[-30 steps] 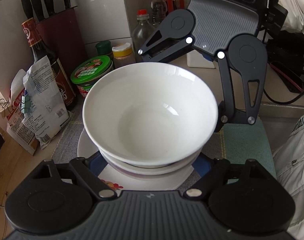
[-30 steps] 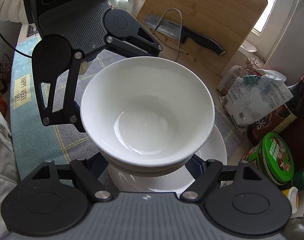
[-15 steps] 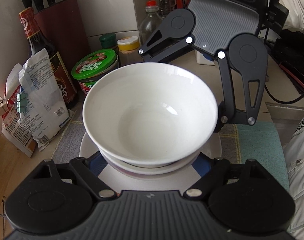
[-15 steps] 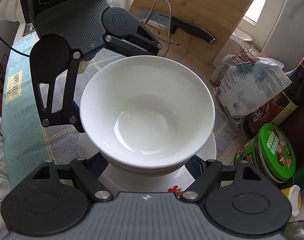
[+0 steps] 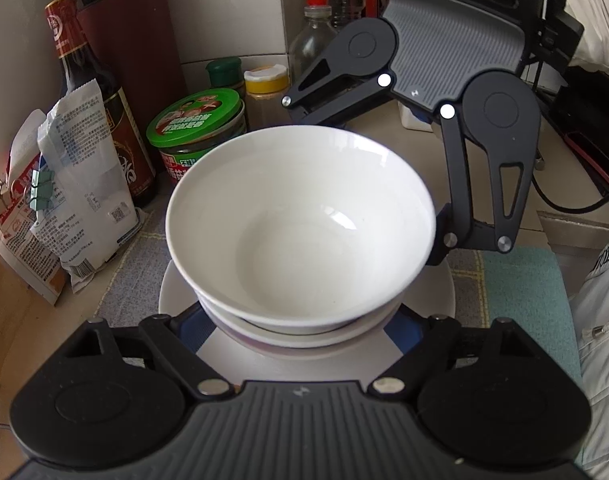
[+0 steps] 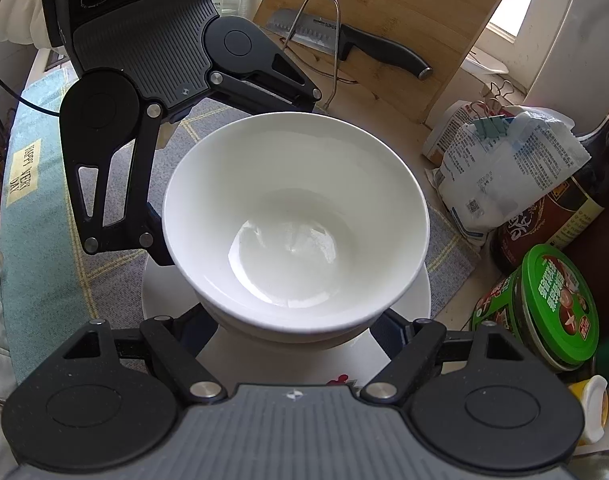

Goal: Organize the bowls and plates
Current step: 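Lower the bowl stack onto the stacked white plates with both tools, then open both tools and pull them away from the bowl stack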

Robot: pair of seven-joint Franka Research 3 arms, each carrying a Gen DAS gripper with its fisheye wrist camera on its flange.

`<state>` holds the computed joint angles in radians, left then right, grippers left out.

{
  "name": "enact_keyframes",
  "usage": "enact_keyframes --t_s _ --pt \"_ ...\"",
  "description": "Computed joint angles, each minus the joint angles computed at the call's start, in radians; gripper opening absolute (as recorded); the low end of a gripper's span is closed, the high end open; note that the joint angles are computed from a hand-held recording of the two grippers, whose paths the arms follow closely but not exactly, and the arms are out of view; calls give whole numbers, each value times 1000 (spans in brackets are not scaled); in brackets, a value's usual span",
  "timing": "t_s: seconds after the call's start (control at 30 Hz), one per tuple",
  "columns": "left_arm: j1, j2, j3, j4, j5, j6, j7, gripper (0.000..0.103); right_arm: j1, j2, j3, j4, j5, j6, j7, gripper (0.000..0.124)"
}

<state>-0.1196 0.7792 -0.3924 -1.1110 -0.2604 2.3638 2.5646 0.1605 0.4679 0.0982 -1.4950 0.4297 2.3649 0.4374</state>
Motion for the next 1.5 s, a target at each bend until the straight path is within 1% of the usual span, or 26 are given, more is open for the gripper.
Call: enact_keyframes --t_s 0.2,0.3,0.37,0.4,0.5,0.63,0.7,0.77,0.87,0.9,1.0,1.07,1.17,1.2,1.27,1.33,1.37,1.43,1.47,1.5 --pt "-4 4 3 9 2 -2 -17 89 2 3 -2 7 -5 -4 11 86" --pt "-4 0 5 0 4 6 -26 89 2 0 -1 -1 -1 8 13 87" --pt "-1 -10 2 -22 5 26 -13 90 -3 -2 5 -7 12 16 6 93" --pt "1 -17 0 -36 5 38 -11 90 -7 -6 9 -16 24 29 0 98" --pt "12 -39 -11 -78 -4 71 0 94 -8 -7 11 -17 38 36 0 100" --pt "28 -90 -24 -175 -20 166 13 97 -2 -16 10 -33 36 52 0 101" --pt "36 -119 -30 -230 -29 226 3 98 2 -24 8 -47 34 64 1 102" --pt "49 -139 -39 -264 -38 246 -11 98 3 -30 7 -58 35 73 7 102" --pt "85 -181 -72 -333 -95 293 -32 98 5 -43 6 -80 43 95 28 102" --pt "96 -197 -82 -361 -111 318 -30 98 6 -52 5 -96 50 109 40 102" --pt "122 -246 -111 -455 -151 427 -22 99 6 -82 8 -144 75 146 69 103" --pt "162 -275 -154 -510 -201 474 -12 99 19 -107 -1 -186 71 185 114 103" --pt "245 -310 -253 -594 -310 579 52 101 50 -143 -18 -249 31 261 199 103" --pt "278 -315 -296 -619 -349 626 79 102 57 -152 -21 -267 22 282 228 103" --pt "345 -318 -379 -659 -397 695 109 102 77 -181 -29 -320 5 342 315 103" --pt "428 -320 -465 -691 -432 706 118 102 100 -208 -36 -367 -20 401 411 103" --pt "458 -323 -496 -708 -443 720 116 102 119 -217 -47 -384 -50 427 480 103" --pt "478 -339 -527 -755 -453 815 87 102 166 -249 -82 -434 -142 475 656 103" --pt "487 -355 -541 -782 -468 862 80 102 203 -265 -115 -460 -227 498 782 103" --pt "471 -379 -519 -802 -456 880 41 102 247 -280 -158 -480 -337 509 933 103"
